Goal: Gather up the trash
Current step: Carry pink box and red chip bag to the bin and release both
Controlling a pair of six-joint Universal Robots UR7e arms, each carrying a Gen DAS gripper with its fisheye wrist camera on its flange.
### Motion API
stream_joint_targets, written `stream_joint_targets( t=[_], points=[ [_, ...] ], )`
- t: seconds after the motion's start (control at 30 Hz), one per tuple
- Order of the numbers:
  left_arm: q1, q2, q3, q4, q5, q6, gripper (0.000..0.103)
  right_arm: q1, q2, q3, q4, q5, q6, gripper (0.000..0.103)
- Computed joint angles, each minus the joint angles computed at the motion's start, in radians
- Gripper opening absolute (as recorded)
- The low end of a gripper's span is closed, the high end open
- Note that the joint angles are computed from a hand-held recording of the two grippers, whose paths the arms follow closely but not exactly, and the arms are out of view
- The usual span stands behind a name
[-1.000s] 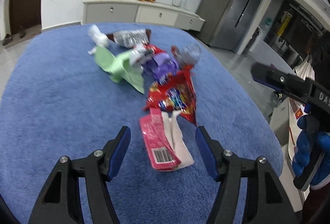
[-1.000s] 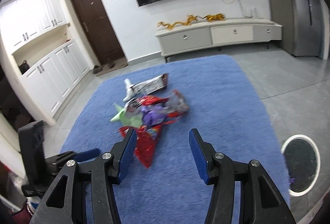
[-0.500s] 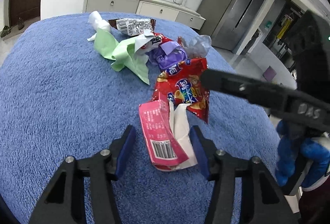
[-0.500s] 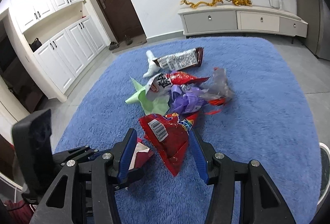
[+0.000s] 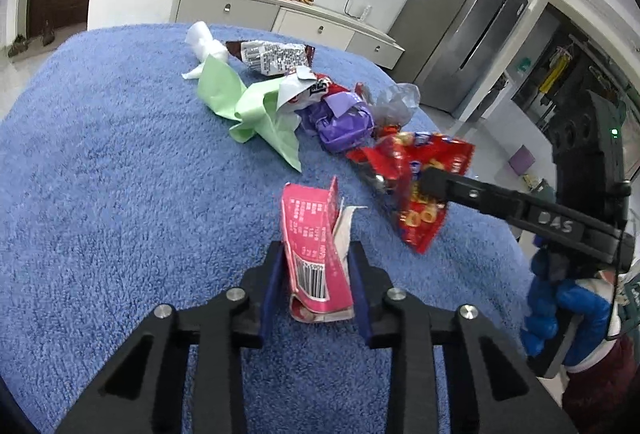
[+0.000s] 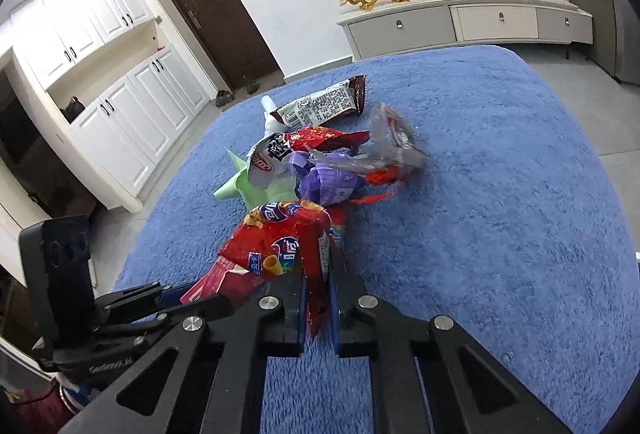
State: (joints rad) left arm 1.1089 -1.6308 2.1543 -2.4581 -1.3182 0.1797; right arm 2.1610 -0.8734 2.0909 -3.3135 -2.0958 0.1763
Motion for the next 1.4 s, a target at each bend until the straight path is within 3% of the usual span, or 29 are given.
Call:
stream_joint_targets(
  t=[0.2, 0.47, 0.8, 1.07, 1.4],
  points=[
    [-0.074, -0.051, 0.046, -0.018, 0.076, -0.045, 0.027, 0.036, -0.067, 0.083, -0.08, -0.017, 0.015, 0.008],
    [-0.292, -0.168, 0.148, -0.043, 0.263, -0.074, 0.027, 0.107, -0.143, 0.165, -0.149, -0.1, 0.071, 0.008],
    [-0.495, -0.288, 0.21, -0.022, 0.396, -0.088, 0.027, 0.206, -0.196, 0.224, -0.192, -0.22, 0.13, 0.008],
    [-0.627, -0.362, 0.231, 0.035, 0.467, -0.127, 0.027, 0.265, -0.221, 0.256, -0.245, -0.282, 0.135, 0.008],
    [-0.729, -0.323, 0.242, 0.042, 0.512, -0.157, 0.027, 0.274, -0.28, 0.352, -0.374, -0.327, 0.135, 0.008]
  ],
)
